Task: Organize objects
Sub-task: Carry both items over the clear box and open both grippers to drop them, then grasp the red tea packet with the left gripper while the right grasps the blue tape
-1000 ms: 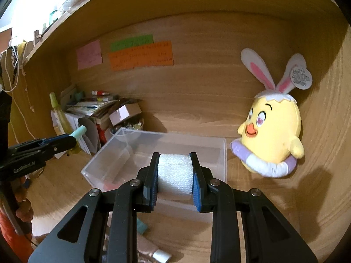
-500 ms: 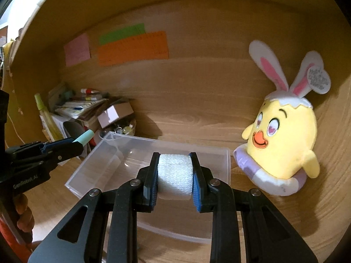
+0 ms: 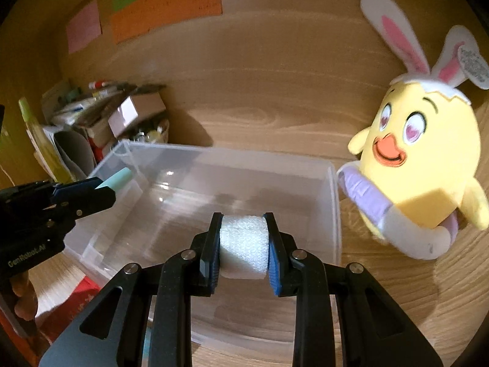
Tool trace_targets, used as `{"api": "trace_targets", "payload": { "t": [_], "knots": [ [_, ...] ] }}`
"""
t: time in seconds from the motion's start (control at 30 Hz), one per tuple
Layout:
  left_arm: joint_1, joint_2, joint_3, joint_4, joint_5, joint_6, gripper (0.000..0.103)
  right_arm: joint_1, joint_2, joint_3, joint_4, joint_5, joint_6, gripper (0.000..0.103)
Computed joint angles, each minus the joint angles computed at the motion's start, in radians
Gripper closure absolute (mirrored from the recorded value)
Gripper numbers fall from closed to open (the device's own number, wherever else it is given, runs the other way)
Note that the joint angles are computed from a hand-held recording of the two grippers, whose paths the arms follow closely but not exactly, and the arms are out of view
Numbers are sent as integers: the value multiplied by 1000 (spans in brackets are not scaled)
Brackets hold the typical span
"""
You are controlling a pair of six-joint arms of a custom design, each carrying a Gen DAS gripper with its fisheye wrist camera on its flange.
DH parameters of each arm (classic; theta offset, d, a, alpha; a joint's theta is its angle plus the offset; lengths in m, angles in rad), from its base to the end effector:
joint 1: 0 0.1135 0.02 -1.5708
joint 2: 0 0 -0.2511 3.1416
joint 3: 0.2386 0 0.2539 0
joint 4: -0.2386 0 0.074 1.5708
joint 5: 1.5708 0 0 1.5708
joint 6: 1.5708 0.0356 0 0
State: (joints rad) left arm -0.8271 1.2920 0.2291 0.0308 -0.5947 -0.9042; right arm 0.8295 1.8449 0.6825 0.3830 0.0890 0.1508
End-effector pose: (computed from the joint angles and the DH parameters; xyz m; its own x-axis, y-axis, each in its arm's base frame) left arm 0.1341 -0.1163 0.0797 -0.6855 -0.2164 -0.6952 -0.2001 0.9740 -0.1058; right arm 0.2177 0.2331 0.0757 -0.5732 -0.4045 -0.7127 -0.6128 0.7889 0.0451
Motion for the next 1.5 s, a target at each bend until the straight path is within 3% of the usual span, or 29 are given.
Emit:
{"api": "trace_targets", "payload": {
  "t": [0.33,0.6,0.7,0.83,1.1,1.33,1.5],
  "knots": [
    [37,118,37,62,73,61,78,11,69,59,-38,13,-18,80],
    [41,105,30,65,96,65,78,25,90,88,-71,19,-15,80],
    [20,86,32,37,81,52,72,32,92,92,-77,31,-11,80],
    [-34,37,40,-37,16,12,58,36,91,97,-93,37,-10,78],
    [-143,-119,53,-243,-83,-96,37,60,12,44,-79,92,-8,52],
    [-288,-187,101,-489,-198,-288,20,85,-116,-36,-69,138,-12,30],
    [-404,-180,127,-637,-253,-472,9,104,-215,-109,-65,153,-16,27]
  ]
}}
